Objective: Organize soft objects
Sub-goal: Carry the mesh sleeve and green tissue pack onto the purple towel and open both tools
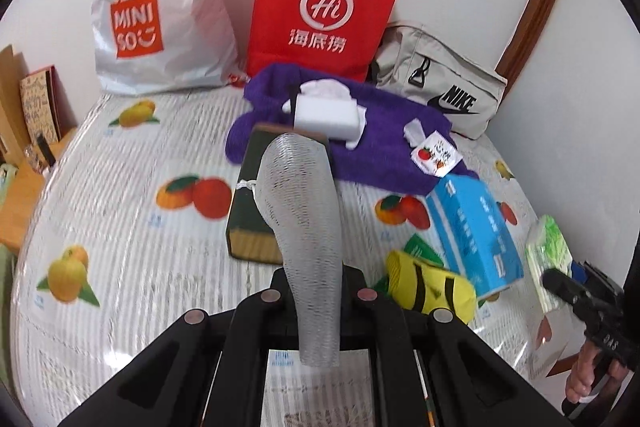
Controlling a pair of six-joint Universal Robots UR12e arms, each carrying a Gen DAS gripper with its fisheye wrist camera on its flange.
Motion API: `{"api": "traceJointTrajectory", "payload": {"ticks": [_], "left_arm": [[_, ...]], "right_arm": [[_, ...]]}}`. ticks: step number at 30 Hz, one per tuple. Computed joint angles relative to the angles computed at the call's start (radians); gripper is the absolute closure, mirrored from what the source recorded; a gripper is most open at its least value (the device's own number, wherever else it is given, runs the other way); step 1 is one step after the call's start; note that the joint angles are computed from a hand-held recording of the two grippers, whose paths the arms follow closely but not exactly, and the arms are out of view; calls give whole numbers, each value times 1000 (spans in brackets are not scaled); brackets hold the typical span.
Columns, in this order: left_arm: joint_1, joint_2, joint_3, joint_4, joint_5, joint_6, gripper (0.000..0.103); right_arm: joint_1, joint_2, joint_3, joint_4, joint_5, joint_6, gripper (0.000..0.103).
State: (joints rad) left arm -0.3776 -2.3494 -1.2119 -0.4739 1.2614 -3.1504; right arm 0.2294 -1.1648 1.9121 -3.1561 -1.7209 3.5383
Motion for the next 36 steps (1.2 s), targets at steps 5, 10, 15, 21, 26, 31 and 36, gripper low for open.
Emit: {"api": "traceJointTrajectory", "payload": {"ticks": [5,10,15,21,26,31,36], "left_arm": [[-6,-25,68,-37,4,17,95],[-12,-63,155,-89,5,29,95],[-14,-108,250,-159,-12,33,95],[-20,-168,368,-222,-5,39,95],[-27,-235,492,-292,4,52,95],[-34,-312,638,-375,15,67,95],[-38,-410,833,-495,-4,79,95]], "right_arm": [[-25,19,-56,24,-6,-24,53],[-48,47,-121,71,-22,-44,53],[-76,73,-164,82,0,-52,53],[-104,111,-230,114,-4,-94,53],[-134,150,-294,156,9,-126,53],[-165,190,-360,231,51,-146,53],[-186,227,-412,306,73,-147,53]]}}
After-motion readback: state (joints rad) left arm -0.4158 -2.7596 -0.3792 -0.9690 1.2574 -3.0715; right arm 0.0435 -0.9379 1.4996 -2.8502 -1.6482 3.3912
